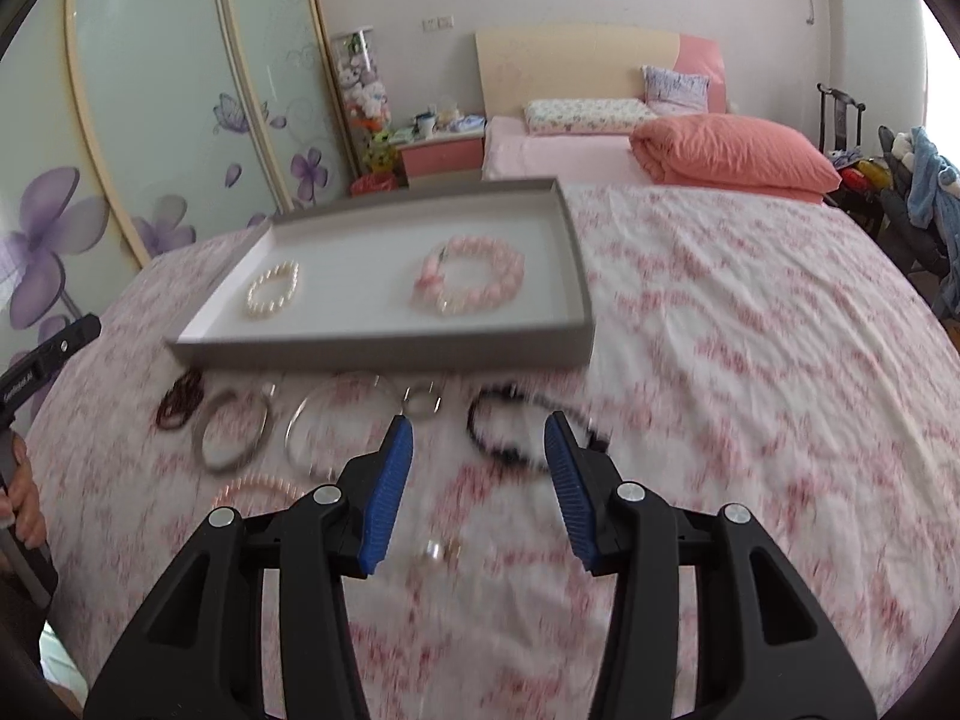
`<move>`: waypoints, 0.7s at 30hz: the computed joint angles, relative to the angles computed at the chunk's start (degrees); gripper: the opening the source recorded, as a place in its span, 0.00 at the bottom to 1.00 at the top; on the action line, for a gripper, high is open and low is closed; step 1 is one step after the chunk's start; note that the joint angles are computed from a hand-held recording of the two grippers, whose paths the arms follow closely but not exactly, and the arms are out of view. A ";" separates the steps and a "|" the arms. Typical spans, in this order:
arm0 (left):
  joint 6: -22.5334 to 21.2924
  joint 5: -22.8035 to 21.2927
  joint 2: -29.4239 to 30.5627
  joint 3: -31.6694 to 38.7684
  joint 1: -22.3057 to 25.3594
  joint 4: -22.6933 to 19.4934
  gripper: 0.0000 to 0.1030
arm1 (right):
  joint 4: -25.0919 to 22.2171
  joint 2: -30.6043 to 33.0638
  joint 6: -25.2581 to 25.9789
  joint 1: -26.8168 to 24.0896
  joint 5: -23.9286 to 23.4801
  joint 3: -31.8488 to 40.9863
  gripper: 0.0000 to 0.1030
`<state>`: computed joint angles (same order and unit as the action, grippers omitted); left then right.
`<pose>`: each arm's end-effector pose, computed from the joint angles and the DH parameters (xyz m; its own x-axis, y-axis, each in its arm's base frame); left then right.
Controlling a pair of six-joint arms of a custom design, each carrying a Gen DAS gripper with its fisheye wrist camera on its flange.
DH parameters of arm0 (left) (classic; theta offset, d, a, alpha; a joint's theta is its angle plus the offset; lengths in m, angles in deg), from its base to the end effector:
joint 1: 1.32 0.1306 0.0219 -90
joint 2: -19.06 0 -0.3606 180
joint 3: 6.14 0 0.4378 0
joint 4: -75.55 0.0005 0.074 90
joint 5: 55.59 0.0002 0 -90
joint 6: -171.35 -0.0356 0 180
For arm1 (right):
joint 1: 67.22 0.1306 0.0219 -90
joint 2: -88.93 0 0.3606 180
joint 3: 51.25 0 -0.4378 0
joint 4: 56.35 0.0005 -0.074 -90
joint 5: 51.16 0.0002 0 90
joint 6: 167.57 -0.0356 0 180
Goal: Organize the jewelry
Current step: 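Grasp the pearl charm with the right tool while the left tool reaches the peach pearl bracelet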
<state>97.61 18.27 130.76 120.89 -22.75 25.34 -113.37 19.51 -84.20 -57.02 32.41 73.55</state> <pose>0.6235 -0.2346 0.5194 -0.5499 -0.0731 -0.8320 -0.0159 0.9969 -0.0771 0.6422 0.1191 0.5013 -0.6939 -0.0083 -0.7200 -0.1779 0.9709 0.1603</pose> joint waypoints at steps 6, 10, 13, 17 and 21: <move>1.21 0.19 -2.34 -3.89 -0.06 -0.11 0.44 | -2.43 -3.29 0.73 0.61 -2.00 -6.01 0.35; 1.33 0.49 -2.98 -5.11 -0.69 -0.13 0.44 | -3.61 -2.65 0.78 1.14 -1.26 -5.63 0.29; 1.44 0.36 -3.17 -5.39 -1.09 -0.04 0.45 | -3.73 -2.28 1.04 1.46 -0.27 -5.24 0.23; 1.48 0.57 -2.97 -5.14 -1.18 -0.15 0.45 | -3.57 -2.19 2.39 2.30 2.05 -5.21 0.20; 1.41 0.74 -2.70 -4.95 -1.22 -0.44 0.45 | -3.84 -2.13 2.92 2.65 3.41 -5.06 0.19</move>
<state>99.01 19.01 128.06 115.94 -23.97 24.90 -117.20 17.38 -81.28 -54.37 35.82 68.49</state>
